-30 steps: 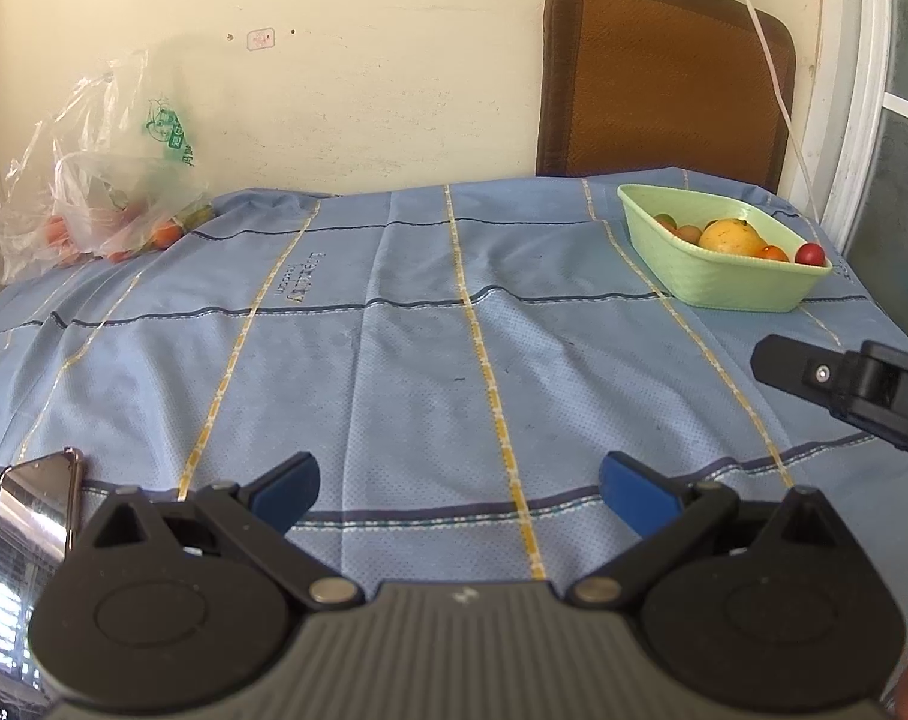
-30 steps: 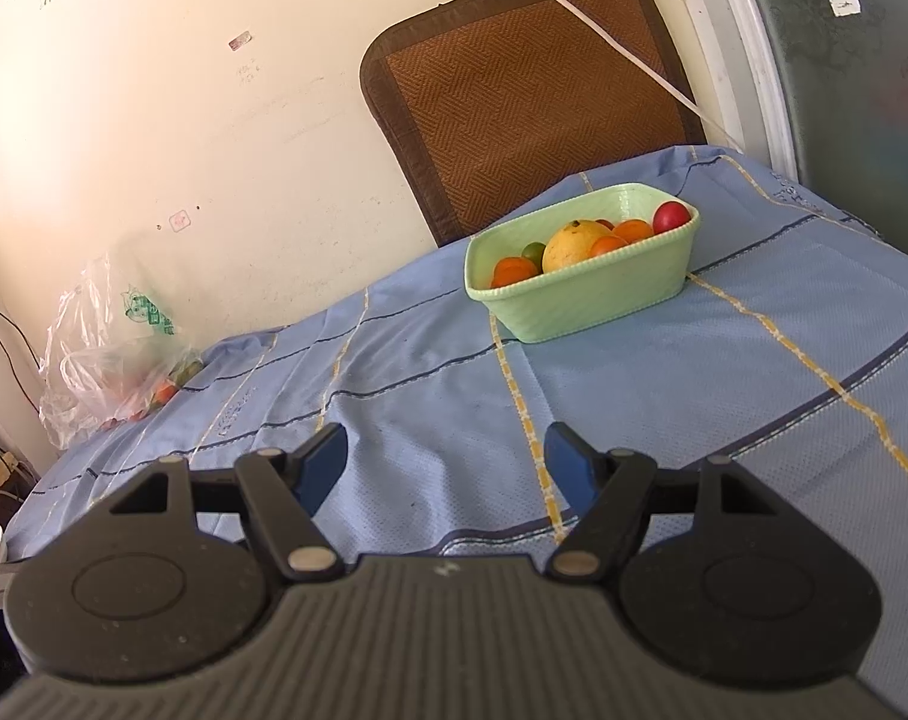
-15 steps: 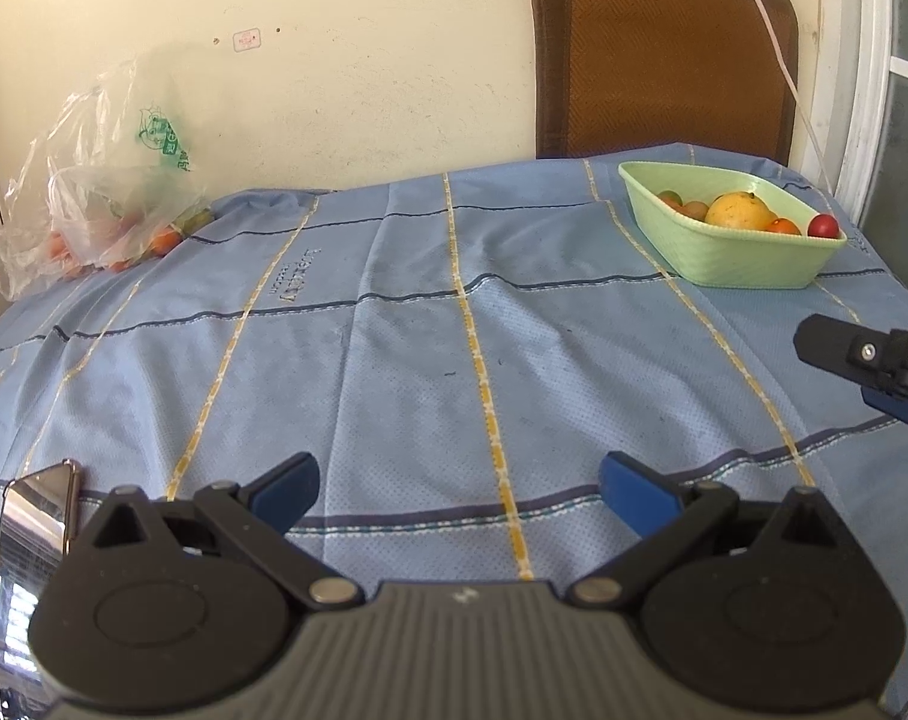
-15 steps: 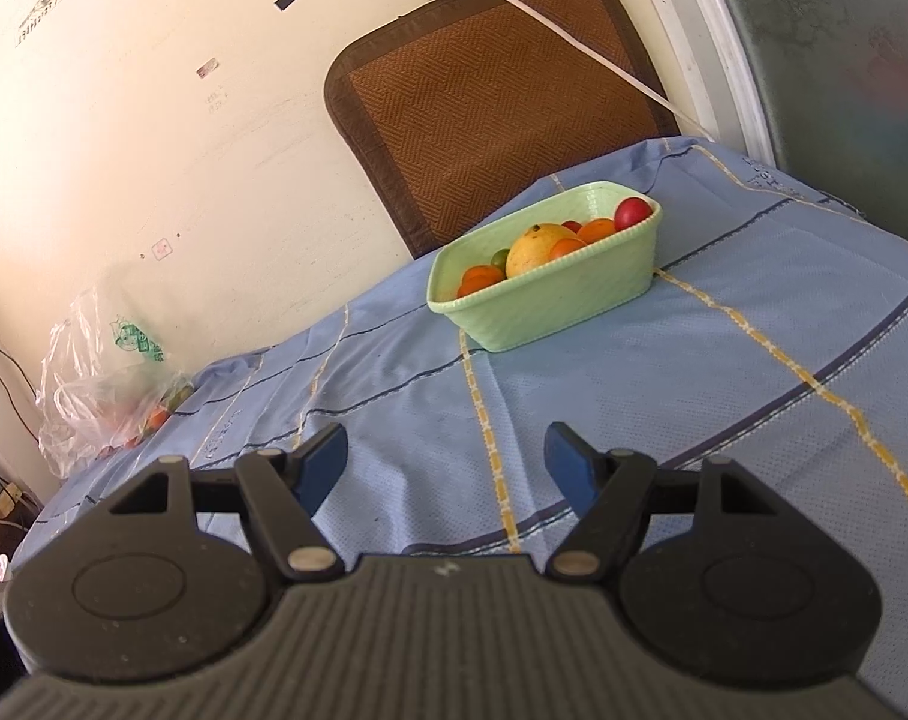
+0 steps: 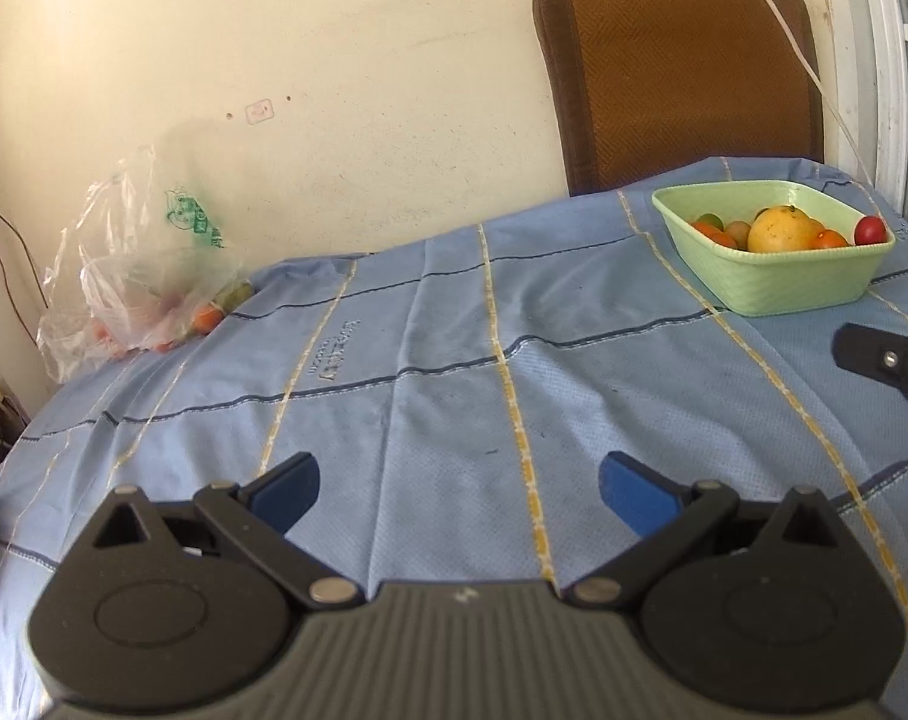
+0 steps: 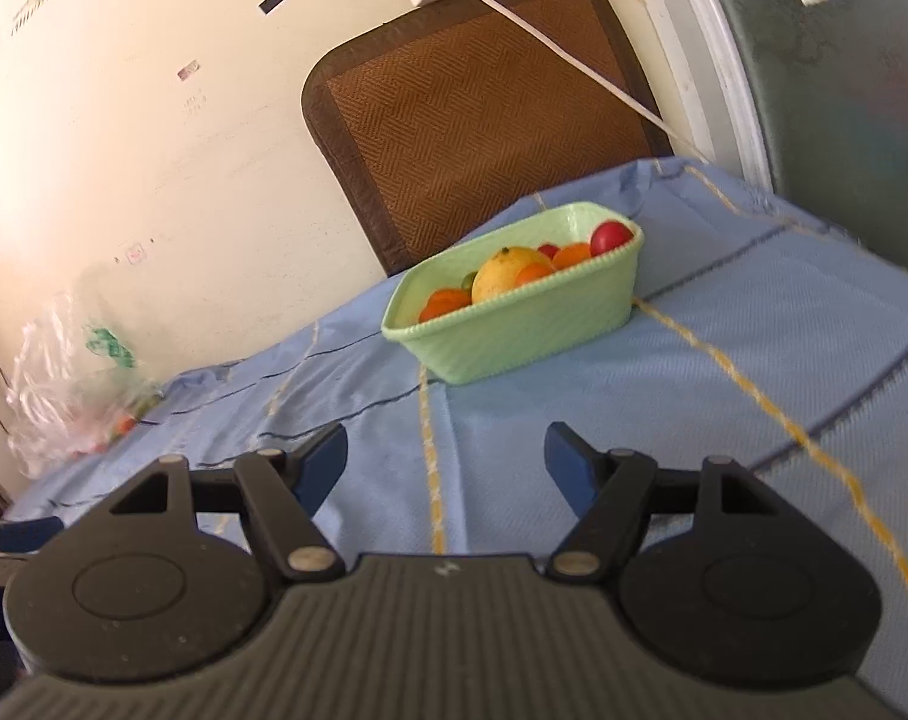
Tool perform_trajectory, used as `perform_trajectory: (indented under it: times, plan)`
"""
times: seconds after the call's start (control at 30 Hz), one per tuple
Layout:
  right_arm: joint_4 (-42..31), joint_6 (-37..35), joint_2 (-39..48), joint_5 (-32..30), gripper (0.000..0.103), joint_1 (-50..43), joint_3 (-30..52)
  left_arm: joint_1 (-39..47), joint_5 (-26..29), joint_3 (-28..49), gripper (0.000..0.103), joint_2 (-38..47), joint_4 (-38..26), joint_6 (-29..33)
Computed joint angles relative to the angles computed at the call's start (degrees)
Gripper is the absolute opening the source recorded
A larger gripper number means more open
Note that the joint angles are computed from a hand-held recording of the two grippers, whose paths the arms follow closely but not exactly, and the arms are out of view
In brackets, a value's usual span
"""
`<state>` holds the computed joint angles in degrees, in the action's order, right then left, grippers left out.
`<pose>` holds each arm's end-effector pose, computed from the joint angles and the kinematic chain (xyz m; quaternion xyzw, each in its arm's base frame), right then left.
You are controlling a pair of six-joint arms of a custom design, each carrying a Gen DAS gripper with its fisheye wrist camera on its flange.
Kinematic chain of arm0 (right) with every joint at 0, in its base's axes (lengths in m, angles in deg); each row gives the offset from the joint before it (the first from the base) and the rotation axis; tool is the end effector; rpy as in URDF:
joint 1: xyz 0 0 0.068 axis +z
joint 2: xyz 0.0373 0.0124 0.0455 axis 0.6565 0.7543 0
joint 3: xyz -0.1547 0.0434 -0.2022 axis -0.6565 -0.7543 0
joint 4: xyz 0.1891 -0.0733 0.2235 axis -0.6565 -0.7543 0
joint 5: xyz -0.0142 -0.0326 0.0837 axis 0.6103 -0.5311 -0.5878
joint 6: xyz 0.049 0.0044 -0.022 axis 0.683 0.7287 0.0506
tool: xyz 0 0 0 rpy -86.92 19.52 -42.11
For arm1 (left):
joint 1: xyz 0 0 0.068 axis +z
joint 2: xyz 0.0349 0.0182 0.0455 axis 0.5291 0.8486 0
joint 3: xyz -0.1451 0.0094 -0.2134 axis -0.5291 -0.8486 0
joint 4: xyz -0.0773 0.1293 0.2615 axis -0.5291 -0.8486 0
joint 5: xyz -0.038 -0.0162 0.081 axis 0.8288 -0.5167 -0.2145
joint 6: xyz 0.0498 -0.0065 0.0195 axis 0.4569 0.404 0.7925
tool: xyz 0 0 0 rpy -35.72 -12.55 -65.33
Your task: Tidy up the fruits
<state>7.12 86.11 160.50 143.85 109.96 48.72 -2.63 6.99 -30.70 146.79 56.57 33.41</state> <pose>0.1306 0.2553 0.0205 0.1667 0.8248 0.1158 0.5277 0.2010 -0.1176 0.0347 0.1082 0.8882 0.0731 0.4406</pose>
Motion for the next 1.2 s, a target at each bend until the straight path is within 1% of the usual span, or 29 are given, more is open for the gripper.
perform_trajectory:
  times: [0.1, 0.13, 0.2, 0.5, 0.6, 0.9, 1.2]
  plan:
    - [7.7, -2.5, 2.6, -2.0, 0.074, -1.5, -1.5, 0.0, 0.1, 1.4, 0.103, 2.2, -0.3, -0.2]
    - [8.3, -2.1, 2.9, -2.6, 0.074, -1.6, -1.7, 0.1, 0.4, 1.9, 0.103, 3.0, -0.5, -0.4]
    - [13.5, -4.7, 3.2, -1.5, 0.074, -1.0, -3.3, 0.2, 1.0, 3.0, 0.103, 4.2, -1.3, -0.7]
    - [16.8, -6.7, 3.6, -3.3, 0.075, -1.5, -3.7, 0.2, 1.7, 4.9, 0.103, 6.2, -2.5, -2.1]
    - [17.4, -7.8, 3.8, -2.9, 0.074, -1.1, -3.7, 0.6, 2.1, 4.8, 0.103, 6.2, -2.5, -2.1]
    - [23.5, -8.8, 4.5, -4.2, 0.074, -1.5, -5.5, 3.1, 3.9, 4.3, 0.103, 6.0, -2.0, -2.6]
    - [23.1, -9.4, 4.8, -4.0, 0.074, -1.3, -4.9, 3.5, 4.3, 3.9, 0.103, 5.4, -2.3, -3.5]
